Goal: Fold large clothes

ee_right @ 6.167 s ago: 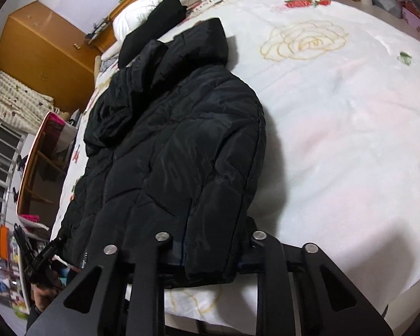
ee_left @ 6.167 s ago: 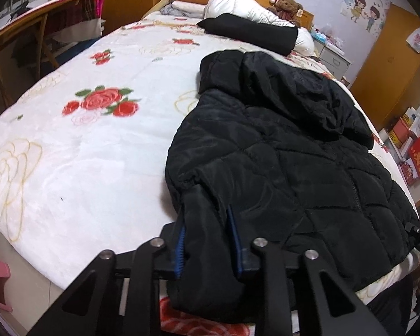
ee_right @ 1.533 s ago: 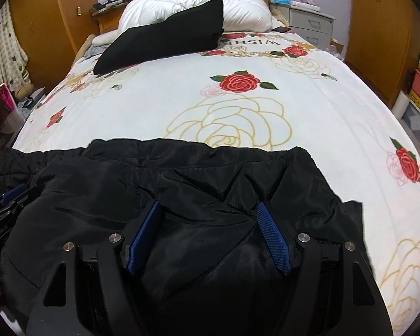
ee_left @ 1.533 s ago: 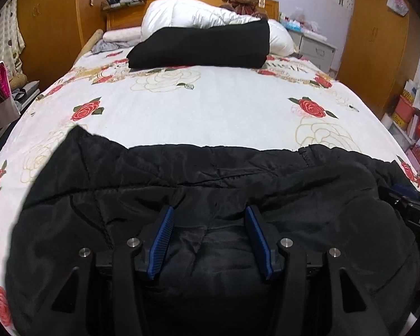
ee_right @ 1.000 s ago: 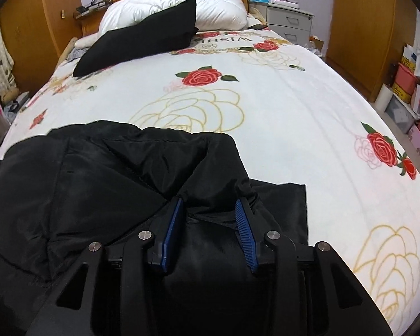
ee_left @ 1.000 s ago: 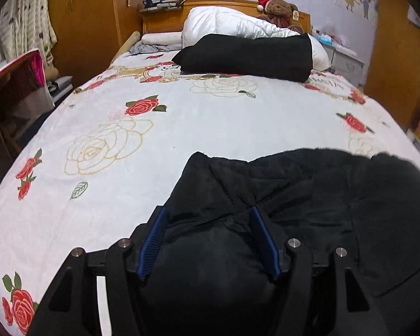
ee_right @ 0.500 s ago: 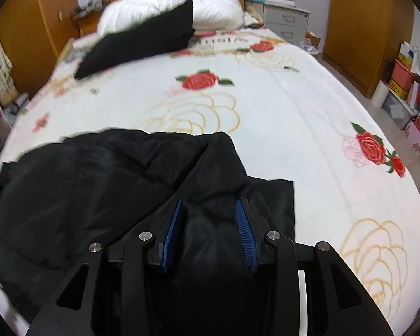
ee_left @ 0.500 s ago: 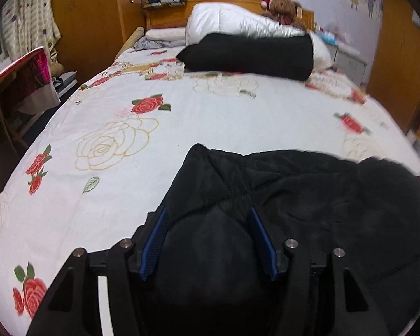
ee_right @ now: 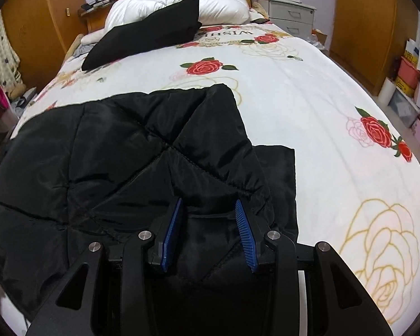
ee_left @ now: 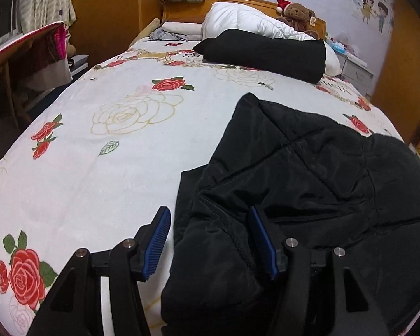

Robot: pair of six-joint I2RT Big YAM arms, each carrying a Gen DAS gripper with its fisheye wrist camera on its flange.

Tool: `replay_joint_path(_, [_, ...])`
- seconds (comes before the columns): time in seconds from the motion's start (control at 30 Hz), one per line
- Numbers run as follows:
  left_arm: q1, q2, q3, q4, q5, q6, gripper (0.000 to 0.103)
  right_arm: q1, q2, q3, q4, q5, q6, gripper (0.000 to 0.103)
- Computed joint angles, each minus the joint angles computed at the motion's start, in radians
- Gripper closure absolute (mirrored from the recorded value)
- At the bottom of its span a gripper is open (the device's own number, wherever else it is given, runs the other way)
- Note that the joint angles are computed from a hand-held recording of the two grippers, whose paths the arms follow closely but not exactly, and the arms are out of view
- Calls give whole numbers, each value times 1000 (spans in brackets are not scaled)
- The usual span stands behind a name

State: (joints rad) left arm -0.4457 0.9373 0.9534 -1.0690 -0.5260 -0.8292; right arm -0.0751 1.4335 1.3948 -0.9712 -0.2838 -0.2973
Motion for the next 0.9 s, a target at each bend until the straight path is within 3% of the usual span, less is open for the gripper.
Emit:
replay_joint_path(0.1, [-1,11,29,-44,7,-25,42,-2,11,20,-22,2,2,64])
replay_joint_path(0.17, [-30,21,70,-108,-28,-50,51,-5,2,34,-41,6,7,64])
replay_joint_path(0.27, [-77,37,137,-144,-94,-29,53,-24,-35,40,-45,-32,17,64])
replay_joint_path(0.4, [-75,92,224,-96,-126,75,53,-22,-30,89,-55,-97,43,64])
replay_joint_path(0.5, [-23,156,251,-51,-92,143,53,6,10,131,-57,-84,55,63])
replay_joint_path(0.63, [56,221,212,2,-1,142,49,35,99,159,-60,-13,46,64])
replay_joint_path(0.9, [26,255,190,51,-55,144,47,46,115,109,25,-2,56,64])
